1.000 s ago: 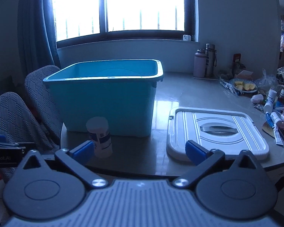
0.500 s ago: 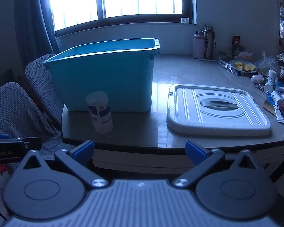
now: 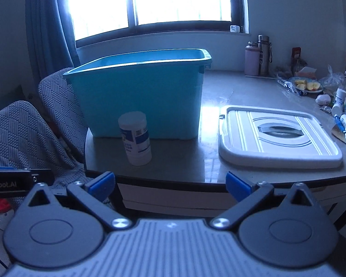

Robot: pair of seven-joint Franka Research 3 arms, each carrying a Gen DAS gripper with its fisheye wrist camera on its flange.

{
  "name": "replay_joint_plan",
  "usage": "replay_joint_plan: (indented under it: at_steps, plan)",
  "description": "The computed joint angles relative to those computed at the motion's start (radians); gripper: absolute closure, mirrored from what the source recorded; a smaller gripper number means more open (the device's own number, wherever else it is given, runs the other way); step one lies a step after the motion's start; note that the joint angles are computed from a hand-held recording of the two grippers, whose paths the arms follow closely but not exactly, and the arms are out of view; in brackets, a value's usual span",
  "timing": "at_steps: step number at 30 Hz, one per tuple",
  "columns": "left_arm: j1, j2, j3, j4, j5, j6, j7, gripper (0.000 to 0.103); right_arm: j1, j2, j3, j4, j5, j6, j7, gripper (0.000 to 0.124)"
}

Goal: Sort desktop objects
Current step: 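Withdraw both grippers from the bin toward the white canister, then close the right gripper on the white-and-blue canister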

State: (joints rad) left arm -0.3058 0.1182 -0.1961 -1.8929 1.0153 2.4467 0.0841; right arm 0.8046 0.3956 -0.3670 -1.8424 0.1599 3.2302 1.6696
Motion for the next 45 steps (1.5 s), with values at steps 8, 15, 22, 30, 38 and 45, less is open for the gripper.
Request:
replay_joint_plan:
  at_steps: [8,15,22,30,38,45]
  plan:
    - [0.014,-0.013,0.006,-0.026,0.008,0.018,-0.044,0.018,0.011,0.045,-0.01,0.062,-0.022,-0.034,0.032,0.021]
    - [0.026,-0.016,0.01,-0.032,0.024,0.015,-0.055,0.018,0.003,0.088,-0.003,0.121,-0.065,-0.06,0.066,0.021]
    - [0.038,-0.007,0.014,-0.024,0.021,0.024,-0.034,0.018,-0.047,0.133,0.045,0.2,-0.107,-0.092,0.088,0.021]
    - [0.046,0.012,0.025,0.003,0.008,0.023,-0.019,0.018,-0.119,0.207,0.114,0.336,-0.146,-0.152,0.103,0.021]
    - [0.04,0.051,0.037,0.059,-0.015,-0.008,0.005,0.018,-0.208,0.294,0.213,0.493,-0.165,-0.226,0.061,0.021]
    - [0.027,0.087,0.049,0.112,-0.031,-0.052,0.009,0.018,-0.272,0.39,0.297,0.653,-0.152,-0.291,-0.016,0.021]
